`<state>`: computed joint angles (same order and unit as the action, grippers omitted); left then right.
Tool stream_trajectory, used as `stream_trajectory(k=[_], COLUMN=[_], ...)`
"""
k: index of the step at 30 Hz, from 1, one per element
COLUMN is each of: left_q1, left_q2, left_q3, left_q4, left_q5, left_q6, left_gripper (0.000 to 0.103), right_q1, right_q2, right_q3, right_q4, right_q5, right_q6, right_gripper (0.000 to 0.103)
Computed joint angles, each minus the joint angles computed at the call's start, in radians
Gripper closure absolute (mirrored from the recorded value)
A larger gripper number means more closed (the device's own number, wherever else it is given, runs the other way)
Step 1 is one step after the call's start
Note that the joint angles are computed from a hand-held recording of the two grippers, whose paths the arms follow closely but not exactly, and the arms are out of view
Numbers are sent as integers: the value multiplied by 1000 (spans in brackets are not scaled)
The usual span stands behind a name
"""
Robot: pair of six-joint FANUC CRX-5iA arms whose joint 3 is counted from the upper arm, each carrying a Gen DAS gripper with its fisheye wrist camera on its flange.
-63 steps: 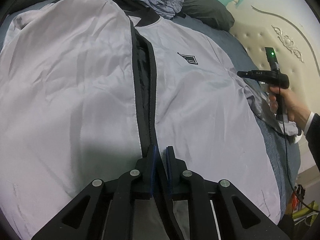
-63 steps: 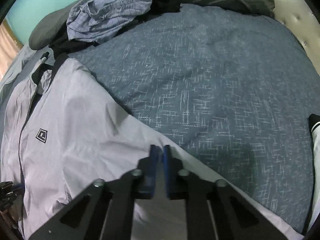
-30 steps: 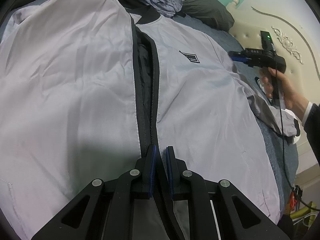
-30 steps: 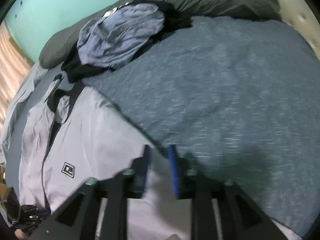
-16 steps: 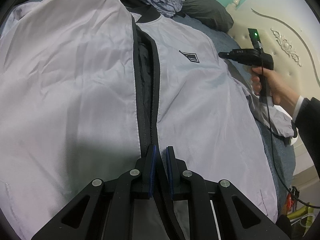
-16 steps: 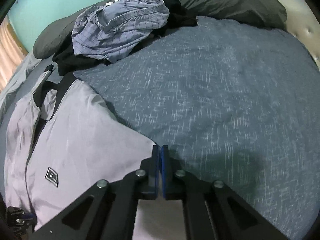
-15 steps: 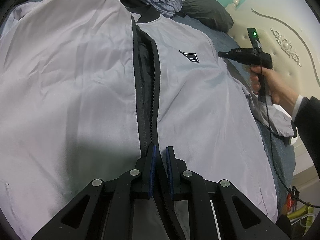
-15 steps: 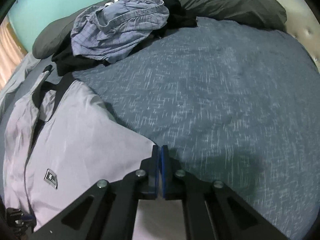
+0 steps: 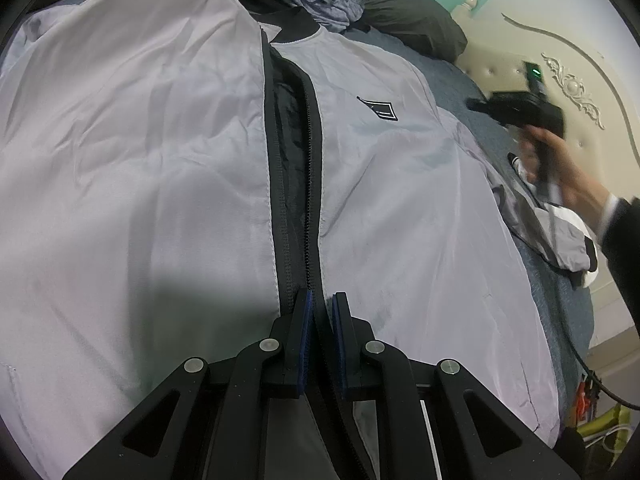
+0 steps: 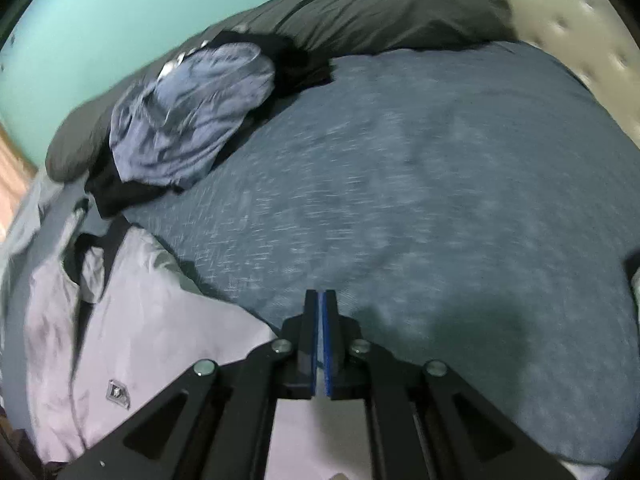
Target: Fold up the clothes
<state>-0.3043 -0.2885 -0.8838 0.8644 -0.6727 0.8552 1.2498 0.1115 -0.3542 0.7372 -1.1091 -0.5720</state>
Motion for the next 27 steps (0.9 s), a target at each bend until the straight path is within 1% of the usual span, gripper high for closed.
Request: stream_trajectory(k=[5,7,8,10,12,14,16,18,21,22,23,24,25,27], left_q1=[-5,-6,-6,-8,-9,-9,-8,-8,-9,-11,-13,-14,-13,-5], left_q2=[3,5,6,7,11,14,15,14,12,13,14,16,17,17], left_q3=[8,8,10,10,9,10,11,10,14,19,24,30,37,50], left_q4=[-15,-13,-15,-13,-6,-6,-8,-5,-21,-33,-46,-59,-72,-94], left_q5=[4,4,4,5,7,6,5,5,6,7,8,8,2,-18], left_q6=[13,12,15,14,9,9,10,6,17,26,36,48,64,95], left_gripper=[92,92,92,92,92,92,92,92,92,92,92,92,92,92], right_q1=[124,172,197,235,281,331,380,439,540,574,610,646,681,742], right_q2=[-87,-85,-70,-55,-46,-66,-71,-73,-93,-96,-98,-99,-104,-110], right_q3=[-50,-38,-16,9,22,8,29,71,97,113,131,150,163,180], right_q4=[-32,-45,-62,-90,-108,-122,-159,-201,-205,-211,-226,-242,-257,-291], right_q5=[-16,-23,-49,-68,-107,-141,-230,-360,-533,-600,-668,-735,-788,-863], right_q6=[-48,-26,-10,-4,-48,-136,-189,-217,-323,-361,-410,-461,-517,-608], right_gripper=[99,98,98,98,98,98,98,98,97,91,81,63,48,47])
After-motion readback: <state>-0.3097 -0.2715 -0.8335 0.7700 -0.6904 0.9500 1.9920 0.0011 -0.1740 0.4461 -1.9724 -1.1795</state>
